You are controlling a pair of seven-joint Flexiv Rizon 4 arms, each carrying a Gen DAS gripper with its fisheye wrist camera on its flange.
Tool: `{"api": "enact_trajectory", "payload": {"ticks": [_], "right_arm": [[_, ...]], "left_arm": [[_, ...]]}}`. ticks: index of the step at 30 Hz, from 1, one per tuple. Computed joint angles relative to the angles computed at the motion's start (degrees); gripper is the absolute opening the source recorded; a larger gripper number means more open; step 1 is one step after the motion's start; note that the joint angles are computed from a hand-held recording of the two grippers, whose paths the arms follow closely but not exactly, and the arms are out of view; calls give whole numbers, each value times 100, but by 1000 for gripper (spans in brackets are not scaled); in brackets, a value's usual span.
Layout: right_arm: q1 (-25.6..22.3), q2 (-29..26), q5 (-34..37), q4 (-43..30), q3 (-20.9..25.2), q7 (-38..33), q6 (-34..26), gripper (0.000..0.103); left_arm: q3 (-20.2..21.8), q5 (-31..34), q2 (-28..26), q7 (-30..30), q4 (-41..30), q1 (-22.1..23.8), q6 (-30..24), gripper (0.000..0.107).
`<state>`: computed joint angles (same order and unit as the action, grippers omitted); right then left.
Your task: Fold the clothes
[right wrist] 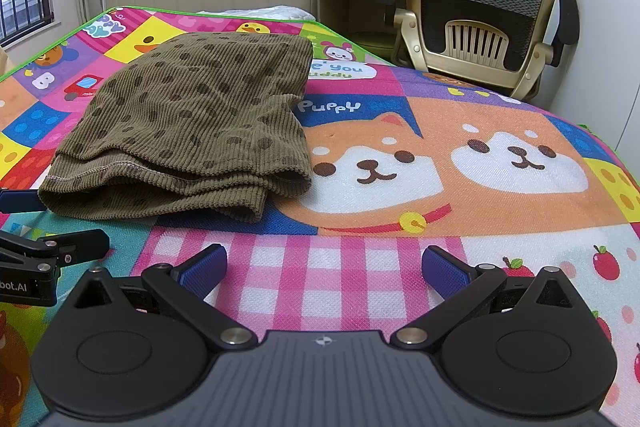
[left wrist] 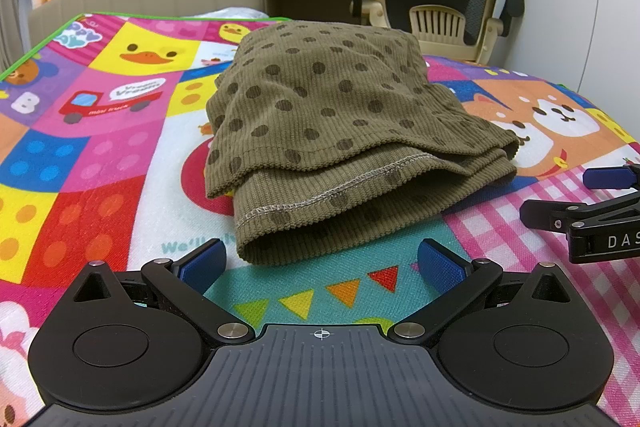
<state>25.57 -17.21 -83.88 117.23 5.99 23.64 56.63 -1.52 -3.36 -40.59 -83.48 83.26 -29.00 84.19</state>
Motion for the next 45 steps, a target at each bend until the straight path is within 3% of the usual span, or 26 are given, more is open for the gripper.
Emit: {"api": "enact_trajectory", "payload": {"ticks": [38,45], "right_arm": [[4,-4,-1,-5,0,5,-7,103],[2,-2,-24,-1,-2,33,3,103]], "left_arm": [[27,32,-7,-36,-19,-26,-11,103],[-268,-71,2,198,27,198,-20,103]]}}
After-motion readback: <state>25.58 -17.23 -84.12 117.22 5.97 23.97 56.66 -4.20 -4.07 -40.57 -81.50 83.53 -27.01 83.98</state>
